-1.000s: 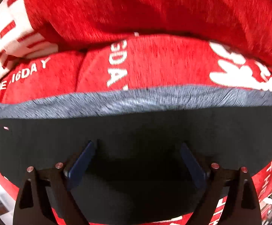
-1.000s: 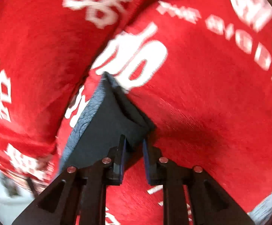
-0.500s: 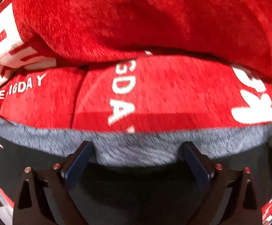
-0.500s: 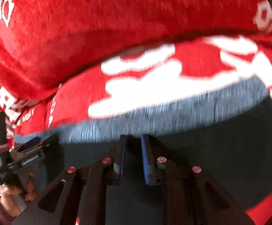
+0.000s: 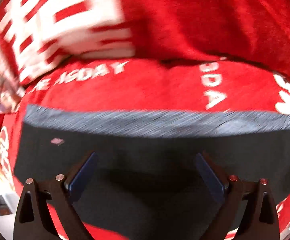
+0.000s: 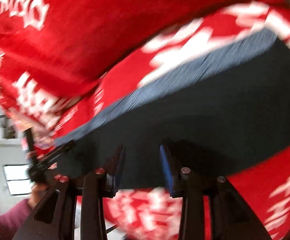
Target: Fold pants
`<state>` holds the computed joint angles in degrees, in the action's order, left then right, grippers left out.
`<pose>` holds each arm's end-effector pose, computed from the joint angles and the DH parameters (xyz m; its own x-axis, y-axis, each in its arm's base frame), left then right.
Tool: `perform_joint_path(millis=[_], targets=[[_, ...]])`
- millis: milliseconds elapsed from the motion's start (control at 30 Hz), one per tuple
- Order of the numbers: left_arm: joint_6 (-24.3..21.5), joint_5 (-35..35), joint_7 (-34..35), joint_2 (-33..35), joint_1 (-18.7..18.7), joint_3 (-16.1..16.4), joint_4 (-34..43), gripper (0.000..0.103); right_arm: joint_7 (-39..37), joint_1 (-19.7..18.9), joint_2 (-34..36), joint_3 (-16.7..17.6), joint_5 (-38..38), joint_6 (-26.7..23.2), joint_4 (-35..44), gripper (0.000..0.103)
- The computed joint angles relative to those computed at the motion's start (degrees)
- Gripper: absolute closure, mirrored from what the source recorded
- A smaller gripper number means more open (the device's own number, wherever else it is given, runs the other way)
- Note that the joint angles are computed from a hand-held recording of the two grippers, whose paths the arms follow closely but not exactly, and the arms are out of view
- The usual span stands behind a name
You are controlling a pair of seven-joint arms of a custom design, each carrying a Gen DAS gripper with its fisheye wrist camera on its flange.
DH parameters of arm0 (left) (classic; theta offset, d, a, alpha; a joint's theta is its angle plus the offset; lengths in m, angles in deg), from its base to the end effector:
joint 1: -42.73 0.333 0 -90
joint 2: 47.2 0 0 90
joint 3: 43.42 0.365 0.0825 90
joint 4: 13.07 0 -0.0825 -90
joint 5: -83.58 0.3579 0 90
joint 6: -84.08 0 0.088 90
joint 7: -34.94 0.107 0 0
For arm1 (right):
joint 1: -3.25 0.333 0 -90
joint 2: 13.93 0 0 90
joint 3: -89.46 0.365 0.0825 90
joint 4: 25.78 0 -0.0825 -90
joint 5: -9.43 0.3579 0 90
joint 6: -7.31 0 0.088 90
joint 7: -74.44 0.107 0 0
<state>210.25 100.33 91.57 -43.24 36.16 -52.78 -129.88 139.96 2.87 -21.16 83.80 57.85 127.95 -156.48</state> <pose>0.5374 -0.1411 0.4826 0.1563 -0.9752 -0.1564 -0.9732 -0.1249 -0.1933 0.4723 -0.0159 0.4791 -0.0799 -0.7496 -0.6570 -0.9809 0.1764 -0.0820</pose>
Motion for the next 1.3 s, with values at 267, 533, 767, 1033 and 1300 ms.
perform_joint_path(millis=[267,533,767,1033,1300], targets=[[1.1,1.2,5.7,-10.4,5.2,4.0,-12.2,0.004,0.6,8.4,-2.6,5.5,19.5,-4.6,-10.8,0.064],[10.2,-1.8,13.7,-13.4,12.0,9.8,-20.4,0.0,0.8,17.2,0.8,10.7,35.3,3.6,-14.1,0.064],[15.8,-7.4,21.3,-14.0,13.8,10.2,-23.2,0.0,0.8,20.1,2.3,11.5,39.6,8.3,-13.8,0.062],[16.8,-10.4,25.4,-14.2,15.0,10.4,-23.9,0.0,6.5,21.8,2.0,12.8,35.2,15.5,-12.2,0.09],[17.2,-11.1,28.2,-14.4,15.6,10.5,-24.1,0.0,11.9,24.7,-0.5,13.6,27.4,22.3,-14.2,0.099]])
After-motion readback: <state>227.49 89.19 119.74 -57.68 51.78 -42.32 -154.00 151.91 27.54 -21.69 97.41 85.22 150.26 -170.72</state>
